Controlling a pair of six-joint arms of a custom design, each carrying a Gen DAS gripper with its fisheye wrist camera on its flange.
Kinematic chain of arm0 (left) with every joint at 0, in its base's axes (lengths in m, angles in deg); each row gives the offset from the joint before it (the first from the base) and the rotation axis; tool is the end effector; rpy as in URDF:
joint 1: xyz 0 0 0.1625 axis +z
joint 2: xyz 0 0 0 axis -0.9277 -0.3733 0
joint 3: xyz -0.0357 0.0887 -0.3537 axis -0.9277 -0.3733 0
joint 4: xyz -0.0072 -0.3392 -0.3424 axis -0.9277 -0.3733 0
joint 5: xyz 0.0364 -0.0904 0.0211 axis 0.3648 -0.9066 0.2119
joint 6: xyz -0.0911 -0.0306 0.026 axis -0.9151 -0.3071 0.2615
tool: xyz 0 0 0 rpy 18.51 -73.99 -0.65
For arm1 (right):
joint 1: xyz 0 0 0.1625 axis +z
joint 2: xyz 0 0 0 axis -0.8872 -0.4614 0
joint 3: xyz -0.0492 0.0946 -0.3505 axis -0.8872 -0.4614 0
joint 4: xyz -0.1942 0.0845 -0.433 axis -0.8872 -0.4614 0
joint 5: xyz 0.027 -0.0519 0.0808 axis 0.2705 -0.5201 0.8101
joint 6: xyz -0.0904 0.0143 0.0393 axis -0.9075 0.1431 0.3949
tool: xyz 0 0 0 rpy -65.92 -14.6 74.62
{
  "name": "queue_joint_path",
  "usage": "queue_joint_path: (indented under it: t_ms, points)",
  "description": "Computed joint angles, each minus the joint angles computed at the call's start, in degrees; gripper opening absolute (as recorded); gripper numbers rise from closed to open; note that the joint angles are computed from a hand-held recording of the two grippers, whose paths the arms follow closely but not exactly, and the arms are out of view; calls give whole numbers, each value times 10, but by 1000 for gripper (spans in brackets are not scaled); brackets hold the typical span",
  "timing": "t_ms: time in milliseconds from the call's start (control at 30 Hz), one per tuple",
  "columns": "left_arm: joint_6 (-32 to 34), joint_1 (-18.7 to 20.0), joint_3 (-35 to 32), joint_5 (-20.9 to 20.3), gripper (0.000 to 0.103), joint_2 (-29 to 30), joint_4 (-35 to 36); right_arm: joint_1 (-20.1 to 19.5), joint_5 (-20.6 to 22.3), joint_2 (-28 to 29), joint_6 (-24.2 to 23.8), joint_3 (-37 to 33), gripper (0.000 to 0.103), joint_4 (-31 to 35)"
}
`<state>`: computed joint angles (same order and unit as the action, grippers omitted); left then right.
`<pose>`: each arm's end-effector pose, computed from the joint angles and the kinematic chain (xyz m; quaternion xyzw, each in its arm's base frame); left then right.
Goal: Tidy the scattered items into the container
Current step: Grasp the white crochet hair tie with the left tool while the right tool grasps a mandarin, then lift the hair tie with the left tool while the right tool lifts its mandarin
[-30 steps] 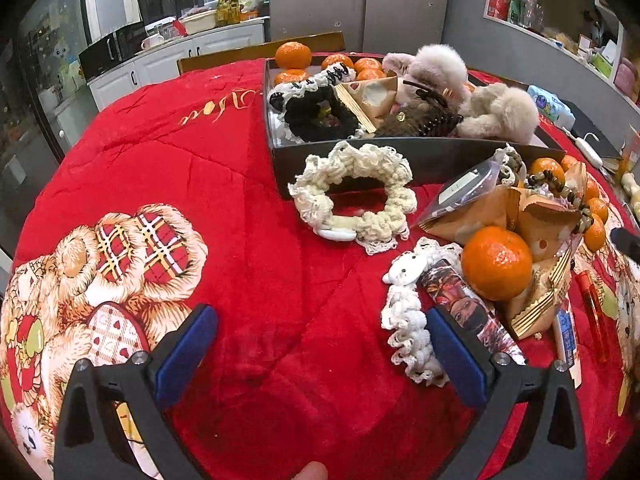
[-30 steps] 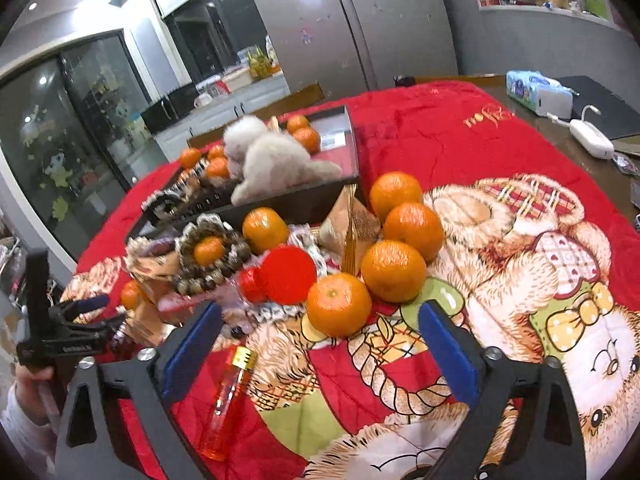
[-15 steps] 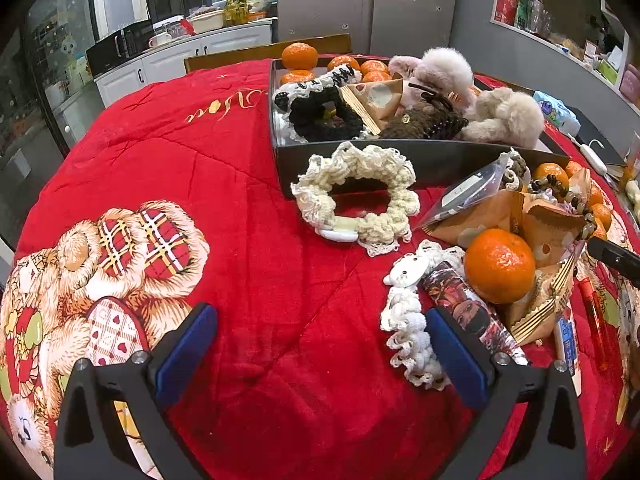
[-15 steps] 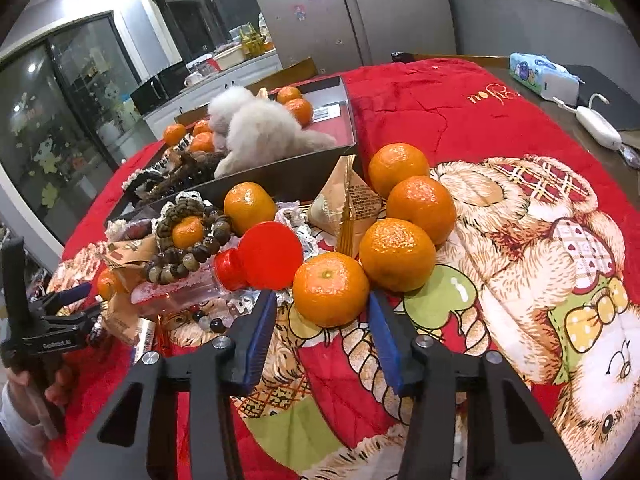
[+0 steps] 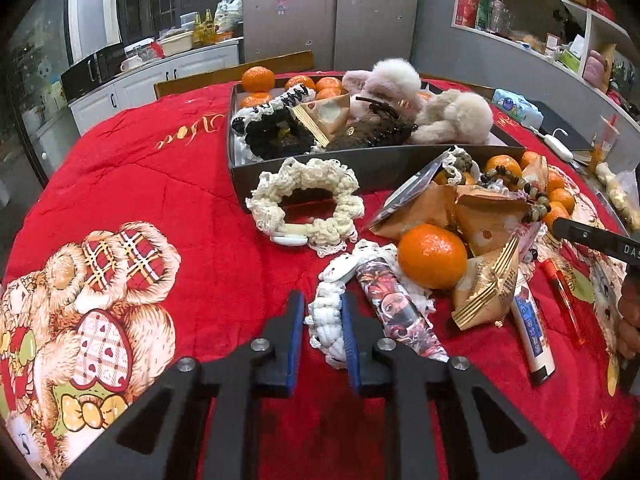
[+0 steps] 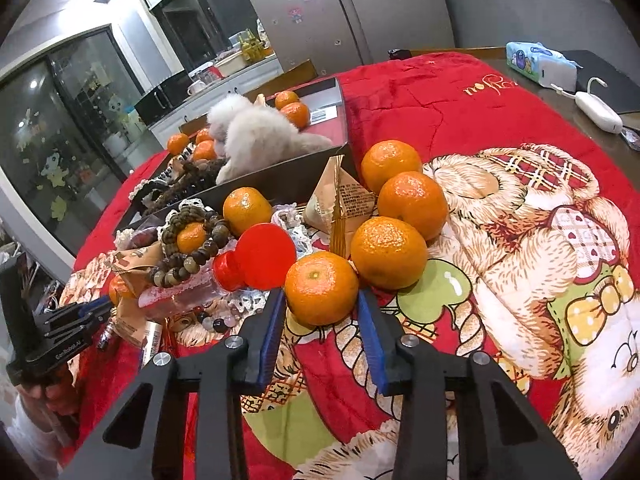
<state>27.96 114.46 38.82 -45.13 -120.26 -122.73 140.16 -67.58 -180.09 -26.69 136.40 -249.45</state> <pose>-0.3269 -0.6070 -0.0004 0.4110 0.8703 -0.1690 0.2122 0.0023 -0.4535 0.3507 -0.0694 -0.8585 0.4371 0.2590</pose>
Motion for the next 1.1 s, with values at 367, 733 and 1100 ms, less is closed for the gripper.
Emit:
queue_joint_path:
  t_ms: [367, 733, 1100]
  points:
    - [-14, 1, -2, -3, 13, -4, 2, 8, 5, -9, -21, 15, 34, -26]
    - [3, -8, 19, 6, 12, -26, -55, 12, 11, -15, -34, 19, 34, -49]
    - [38, -33, 56, -11, 12, -58, -115, 24, 21, -22, -55, 28, 34, -86]
